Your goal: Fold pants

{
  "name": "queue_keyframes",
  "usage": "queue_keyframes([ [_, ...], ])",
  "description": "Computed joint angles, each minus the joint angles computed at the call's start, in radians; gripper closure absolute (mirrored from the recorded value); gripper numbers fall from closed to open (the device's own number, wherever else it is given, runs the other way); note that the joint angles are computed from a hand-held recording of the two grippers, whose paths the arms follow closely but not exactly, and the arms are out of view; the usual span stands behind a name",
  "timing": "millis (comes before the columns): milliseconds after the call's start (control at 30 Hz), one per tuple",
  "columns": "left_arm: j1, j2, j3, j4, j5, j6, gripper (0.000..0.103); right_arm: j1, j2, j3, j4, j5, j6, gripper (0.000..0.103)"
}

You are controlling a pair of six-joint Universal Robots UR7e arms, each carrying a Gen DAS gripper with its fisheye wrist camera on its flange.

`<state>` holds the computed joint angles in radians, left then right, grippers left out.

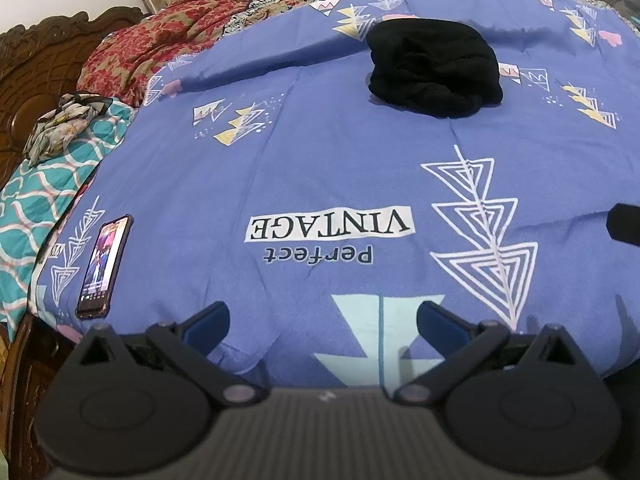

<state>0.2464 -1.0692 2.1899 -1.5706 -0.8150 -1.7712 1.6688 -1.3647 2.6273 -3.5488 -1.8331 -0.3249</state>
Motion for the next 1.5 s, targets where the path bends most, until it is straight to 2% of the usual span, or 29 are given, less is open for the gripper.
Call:
queue_keyframes([
  [1500,0.022,0.022,-0.015,-0.018,-0.023,0.044,0.000,-0.011,-0.015,-0.002,0.021,0.012,0.000,0.007],
])
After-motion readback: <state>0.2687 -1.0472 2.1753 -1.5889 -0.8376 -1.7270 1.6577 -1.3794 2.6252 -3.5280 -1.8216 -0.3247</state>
